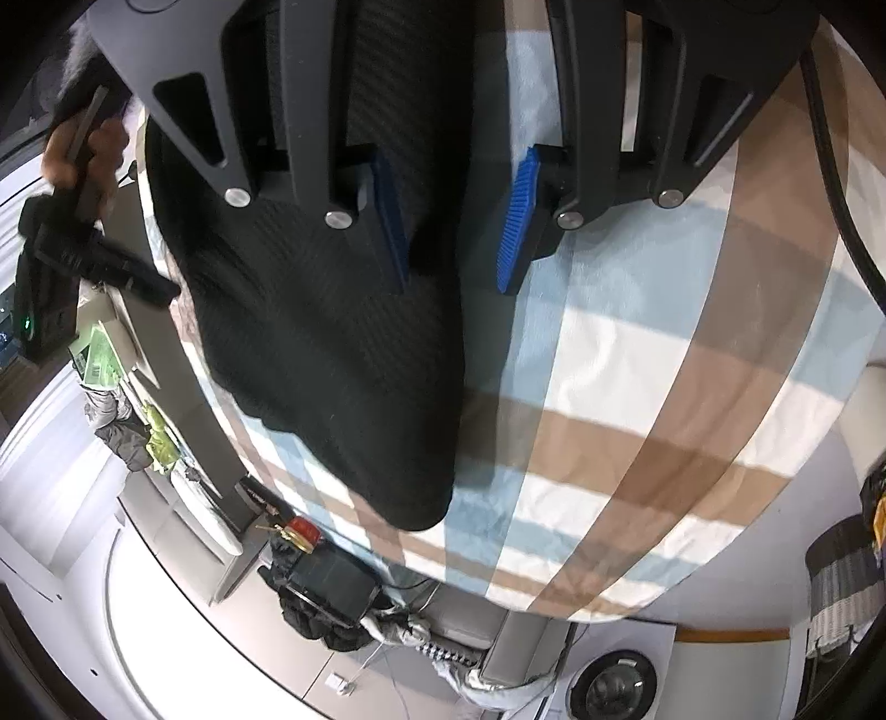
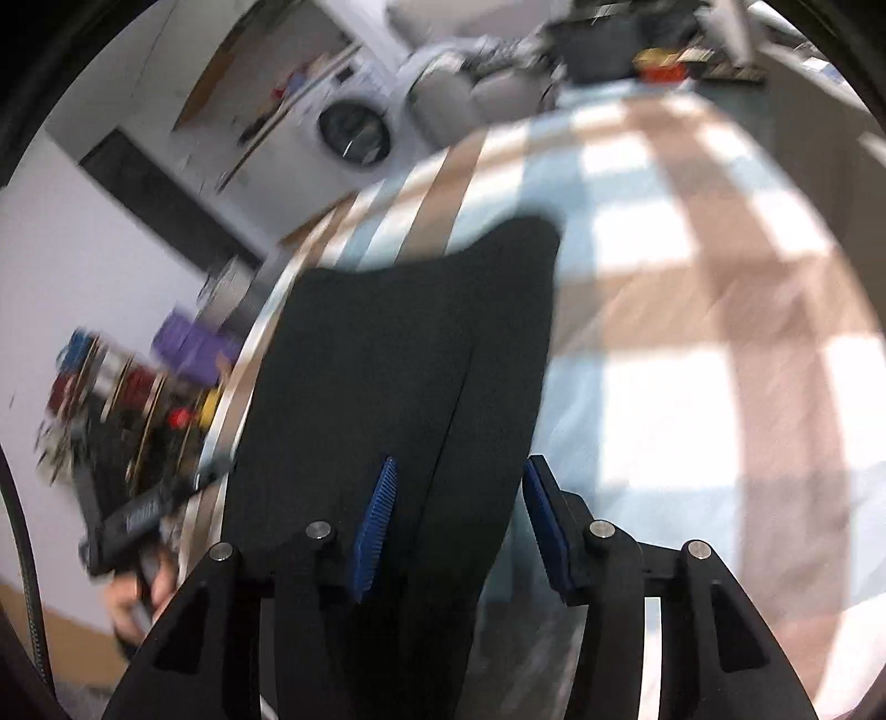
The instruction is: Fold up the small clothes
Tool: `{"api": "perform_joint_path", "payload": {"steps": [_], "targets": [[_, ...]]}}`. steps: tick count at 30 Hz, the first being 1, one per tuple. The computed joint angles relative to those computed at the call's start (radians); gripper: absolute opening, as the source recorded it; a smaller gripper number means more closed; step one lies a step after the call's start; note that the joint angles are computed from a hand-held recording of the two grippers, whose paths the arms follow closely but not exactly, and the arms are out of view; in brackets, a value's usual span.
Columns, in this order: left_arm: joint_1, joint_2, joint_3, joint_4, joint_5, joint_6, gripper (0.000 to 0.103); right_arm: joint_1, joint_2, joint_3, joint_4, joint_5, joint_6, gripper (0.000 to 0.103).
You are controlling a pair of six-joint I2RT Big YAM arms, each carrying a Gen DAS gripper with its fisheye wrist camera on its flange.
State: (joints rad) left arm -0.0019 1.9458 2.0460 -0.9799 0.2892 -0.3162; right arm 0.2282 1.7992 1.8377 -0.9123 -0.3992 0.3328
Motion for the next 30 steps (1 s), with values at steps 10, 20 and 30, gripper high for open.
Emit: {"api": "perform_joint_path", "payload": {"steps": [10, 20, 30], "targets": [[-0.014, 0.07, 0.134, -0.033, -0.025, -0.015, 0.062, 0.035, 0.267, 0.373, -0.166, 0.037, -0.066, 0.014], [-0.008, 0.125, 0.197, -0.075, -0.016, -0.043, 0.062, 0.024, 0.297, 0.422, -0.23, 0.075, -0.15, 0.018], [-0.015, 0.153, 0.227, -0.087, -0.013, -0.043, 0.062, -0.038, 0.31, 0.438, -0.193, 0.01, -0.044, 0.064]]}}
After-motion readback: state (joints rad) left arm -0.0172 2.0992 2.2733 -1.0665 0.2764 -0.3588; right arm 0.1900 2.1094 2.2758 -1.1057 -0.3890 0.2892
